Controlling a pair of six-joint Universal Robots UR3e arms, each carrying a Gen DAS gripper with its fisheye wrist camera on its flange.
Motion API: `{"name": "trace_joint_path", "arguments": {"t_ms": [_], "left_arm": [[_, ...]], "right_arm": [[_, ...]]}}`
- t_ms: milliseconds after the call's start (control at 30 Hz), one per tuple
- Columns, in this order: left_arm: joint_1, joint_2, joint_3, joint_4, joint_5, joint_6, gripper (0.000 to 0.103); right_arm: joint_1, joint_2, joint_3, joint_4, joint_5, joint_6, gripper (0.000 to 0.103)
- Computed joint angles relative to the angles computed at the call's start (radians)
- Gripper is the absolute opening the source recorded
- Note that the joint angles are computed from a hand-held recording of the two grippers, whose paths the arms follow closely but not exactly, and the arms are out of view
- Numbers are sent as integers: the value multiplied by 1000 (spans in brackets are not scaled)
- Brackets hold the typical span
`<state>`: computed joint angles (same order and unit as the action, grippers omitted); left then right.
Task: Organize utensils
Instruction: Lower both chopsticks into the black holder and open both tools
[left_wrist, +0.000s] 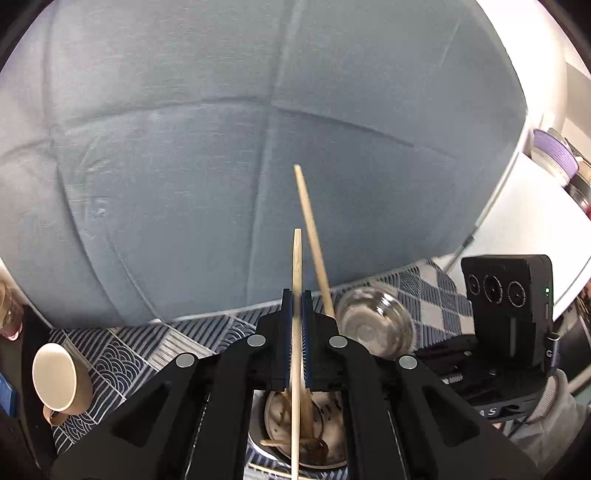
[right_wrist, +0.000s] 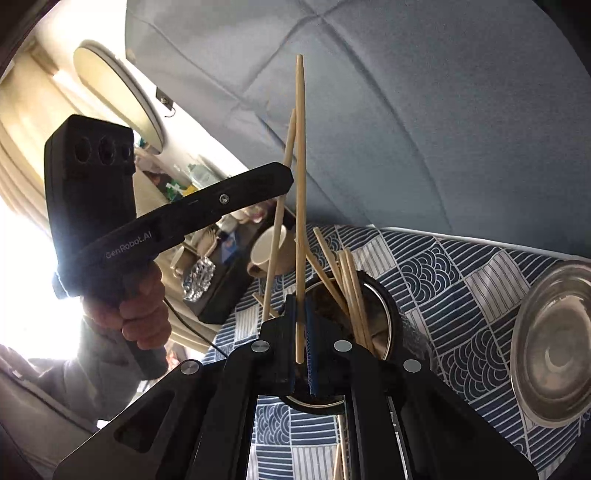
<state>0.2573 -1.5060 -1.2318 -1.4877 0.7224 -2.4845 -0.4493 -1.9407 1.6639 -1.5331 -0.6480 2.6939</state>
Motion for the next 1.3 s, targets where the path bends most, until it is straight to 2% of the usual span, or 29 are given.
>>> {"name": "trace_joint_path", "arguments": {"t_ms": [167,267,533,700,933,1133,1300], "left_arm": [[29,70,-157,129,-35,13,5],[47,82,-187,91,-58,45,5],[74,99,-229,50,-45,95,5],[91,124,-255,58,-48,113,5],[75,88,-220,60,-58,81,5],[62,77,-209,64,-58,64,5],[91,80,-190,1,-88,86,5]], "right_arm": [[27,11,7,-50,-34,8,5],[42,16,18,-76,-50,18,5],[77,21,37,-130,-113,39,5],[87,17,36,-144,-141,37,7],[112,33,28,-155,-175,42,7],[111,24,22,-130,-185,22,7],[82,-6,15,-62,-171,-14,8]]}}
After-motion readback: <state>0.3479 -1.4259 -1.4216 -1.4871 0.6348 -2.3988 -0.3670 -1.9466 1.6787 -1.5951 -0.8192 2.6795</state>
